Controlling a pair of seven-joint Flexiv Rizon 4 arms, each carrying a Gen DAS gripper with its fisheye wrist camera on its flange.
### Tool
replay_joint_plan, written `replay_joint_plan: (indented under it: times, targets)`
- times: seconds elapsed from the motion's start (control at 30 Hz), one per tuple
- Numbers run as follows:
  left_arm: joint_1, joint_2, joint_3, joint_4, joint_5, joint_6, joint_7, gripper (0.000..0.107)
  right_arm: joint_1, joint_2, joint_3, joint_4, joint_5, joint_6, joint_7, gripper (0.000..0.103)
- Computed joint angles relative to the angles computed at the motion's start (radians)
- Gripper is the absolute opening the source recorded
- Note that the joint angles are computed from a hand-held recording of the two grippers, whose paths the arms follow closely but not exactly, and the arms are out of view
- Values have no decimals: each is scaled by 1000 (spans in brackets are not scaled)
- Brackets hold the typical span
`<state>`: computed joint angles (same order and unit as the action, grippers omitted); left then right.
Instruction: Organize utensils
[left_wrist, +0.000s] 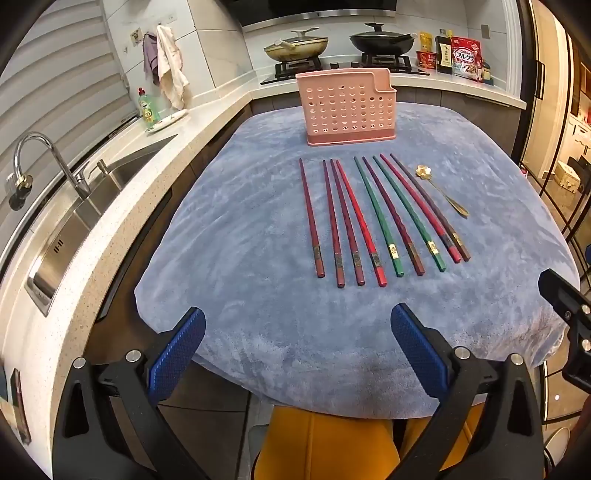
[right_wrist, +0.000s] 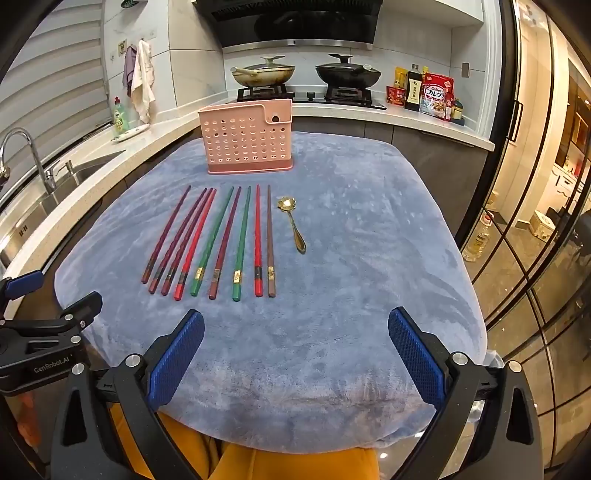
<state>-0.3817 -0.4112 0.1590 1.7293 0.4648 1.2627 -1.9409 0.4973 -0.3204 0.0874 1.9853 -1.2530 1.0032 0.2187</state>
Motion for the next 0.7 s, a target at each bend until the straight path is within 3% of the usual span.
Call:
replay_joint_plan:
  times: [0.13, 0.2, 0.47, 0.7]
  targets:
    - [-1, 5, -5, 5, -5, -10, -6, 96, 3, 2, 3, -1, 6, -4, -2, 96]
    - [40, 15, -33, 32, -51, 16, 37, 96, 4, 3, 4, -3, 9, -8, -6, 96]
    - [29, 20, -21, 28, -59, -7, 37, 96, 10, -12, 0, -33, 35, -9, -42, 96]
    - [27, 18, -20, 23, -53, -9, 32, 96, 11, 2, 1, -14, -9, -9, 1, 96]
